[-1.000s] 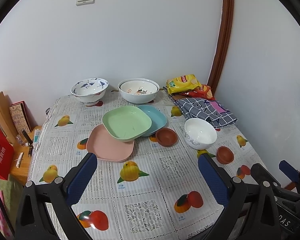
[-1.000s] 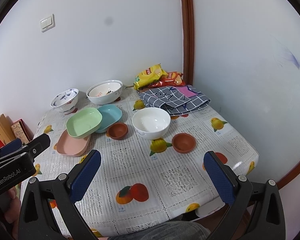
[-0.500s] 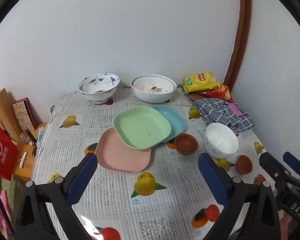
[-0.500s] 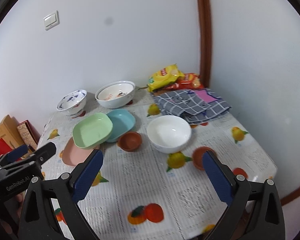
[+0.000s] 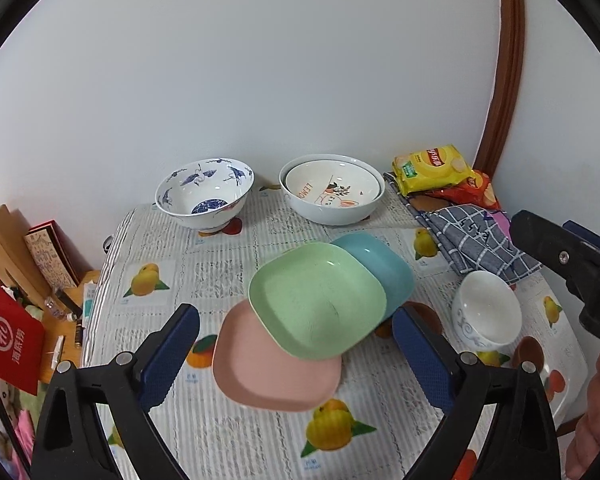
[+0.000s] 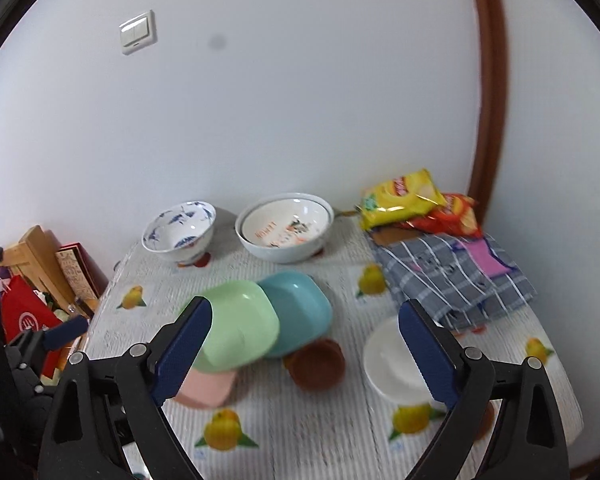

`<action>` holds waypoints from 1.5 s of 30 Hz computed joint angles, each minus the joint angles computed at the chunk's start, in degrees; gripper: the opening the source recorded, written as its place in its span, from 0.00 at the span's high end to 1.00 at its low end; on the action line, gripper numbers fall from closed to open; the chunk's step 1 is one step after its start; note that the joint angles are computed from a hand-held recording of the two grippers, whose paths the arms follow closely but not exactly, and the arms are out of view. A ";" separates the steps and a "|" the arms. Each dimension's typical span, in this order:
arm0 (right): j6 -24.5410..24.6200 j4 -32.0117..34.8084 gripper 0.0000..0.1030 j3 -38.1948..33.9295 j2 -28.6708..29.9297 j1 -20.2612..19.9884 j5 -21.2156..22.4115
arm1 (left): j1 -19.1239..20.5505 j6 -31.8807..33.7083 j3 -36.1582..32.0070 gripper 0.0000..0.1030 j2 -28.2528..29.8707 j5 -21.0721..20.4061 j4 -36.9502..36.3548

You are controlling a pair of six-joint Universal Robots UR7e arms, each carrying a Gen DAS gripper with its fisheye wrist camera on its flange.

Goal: Organize plates and bowls
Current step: 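Move both grippers forward to the rim of the green plate, then close both grippers on the green plate rim and lift it off the pink plate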

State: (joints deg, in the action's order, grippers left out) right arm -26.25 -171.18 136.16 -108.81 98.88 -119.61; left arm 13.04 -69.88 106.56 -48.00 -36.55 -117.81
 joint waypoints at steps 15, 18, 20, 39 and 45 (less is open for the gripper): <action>0.41 -2.41 0.25 -0.22 10.83 -15.08 9.83 | 9.22 9.53 -1.36 0.09 4.86 -0.29 -10.04; 0.19 -3.81 0.29 -0.03 12.31 -15.94 10.34 | 11.07 10.51 -0.76 0.14 5.47 -0.96 -12.70; 0.20 -4.10 0.35 -0.22 13.29 -16.05 10.17 | 11.98 11.03 -0.64 0.16 5.92 -1.15 -14.04; -0.80 -6.24 0.55 -0.62 20.32 -17.31 10.71 | 15.75 15.55 0.69 0.53 7.90 -3.48 -21.87; -0.08 -5.45 0.66 -0.84 21.29 -17.62 11.60 | 16.46 15.28 0.36 0.69 8.36 -3.83 -21.46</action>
